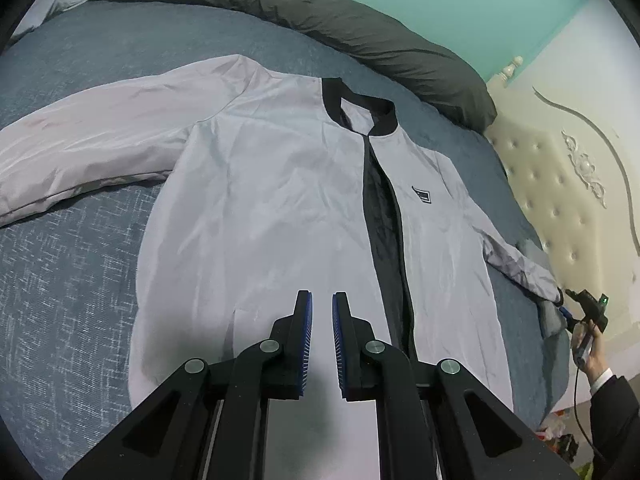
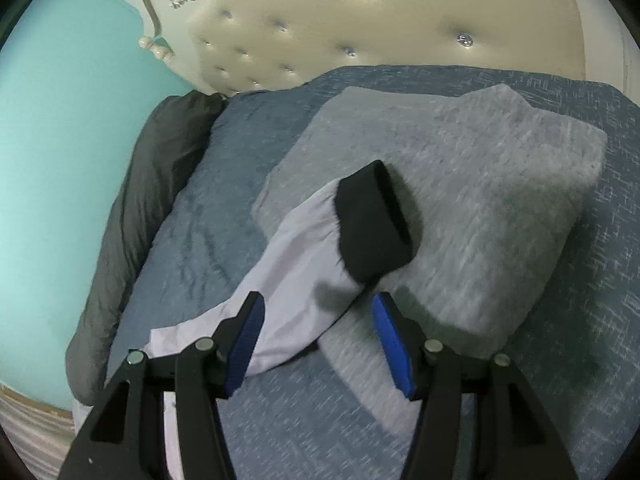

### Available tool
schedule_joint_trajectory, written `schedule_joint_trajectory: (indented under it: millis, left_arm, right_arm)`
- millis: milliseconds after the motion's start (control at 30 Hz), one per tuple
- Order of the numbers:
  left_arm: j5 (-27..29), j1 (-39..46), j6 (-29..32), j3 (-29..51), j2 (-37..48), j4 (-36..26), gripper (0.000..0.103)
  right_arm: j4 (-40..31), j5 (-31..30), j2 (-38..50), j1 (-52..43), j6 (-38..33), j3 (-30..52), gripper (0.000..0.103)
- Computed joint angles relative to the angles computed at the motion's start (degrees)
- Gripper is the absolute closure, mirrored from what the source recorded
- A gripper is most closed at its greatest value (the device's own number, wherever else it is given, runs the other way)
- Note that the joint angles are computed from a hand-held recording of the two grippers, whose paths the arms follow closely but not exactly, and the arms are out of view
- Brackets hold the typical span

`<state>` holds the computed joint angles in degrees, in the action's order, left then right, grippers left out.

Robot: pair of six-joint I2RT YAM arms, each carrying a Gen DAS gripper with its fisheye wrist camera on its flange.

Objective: Fold clothes
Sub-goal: 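Grasp the black sleeve cuff lying on the grey pillow with the right gripper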

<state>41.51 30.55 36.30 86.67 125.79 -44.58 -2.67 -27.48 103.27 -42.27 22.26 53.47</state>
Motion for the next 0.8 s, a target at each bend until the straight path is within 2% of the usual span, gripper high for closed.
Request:
schedule_joint_trajectory:
  millis: [267,300,333,367,467,667,800]
  left_arm:
    - [-1.45,-1.27,-0.38,-3.27,-0.77,2.78,0.092]
    - [-1.55,-1.38,-0.54,-3.38,-0.8,3.01,0.092]
    - [-1.66,-1.46,-0.69,-3.44,-0.81,3.16,0.092]
    - [-1.72,-1.53,-0.73,-3.49,-0.86,3.23,0.092]
    - [-1.88,-1.64,-0.59,-3.72,-1.14,3.41,0.092]
    - [-1.99,-1.35,-0.82,-3.43,-1.07,3.68,0.092]
    - [-1.96,-1.07,-0.27,-2.95,-0.75,3.04,0.092]
  right_arm:
    - [1.99,3.97,4.8,1.38,1.05,3.07,0.046]
    - [2.23,4.65,4.72,1.61,0.85,2.95,0.05]
    - [2.7,6.01,4.46,1.92,0.39,2.58,0.067]
    - [2.83,6.69,4.31,1.96,-0.02,2.31,0.076]
    - [4.58,7.33,3.45,1.48,-0.64,0.57,0.086]
    - [8.28,9.83,0.01,1.73,-2.32,-2.23,0.09]
    - [7.07,10.0,-0.7,2.19,-3.06,-1.09,0.09]
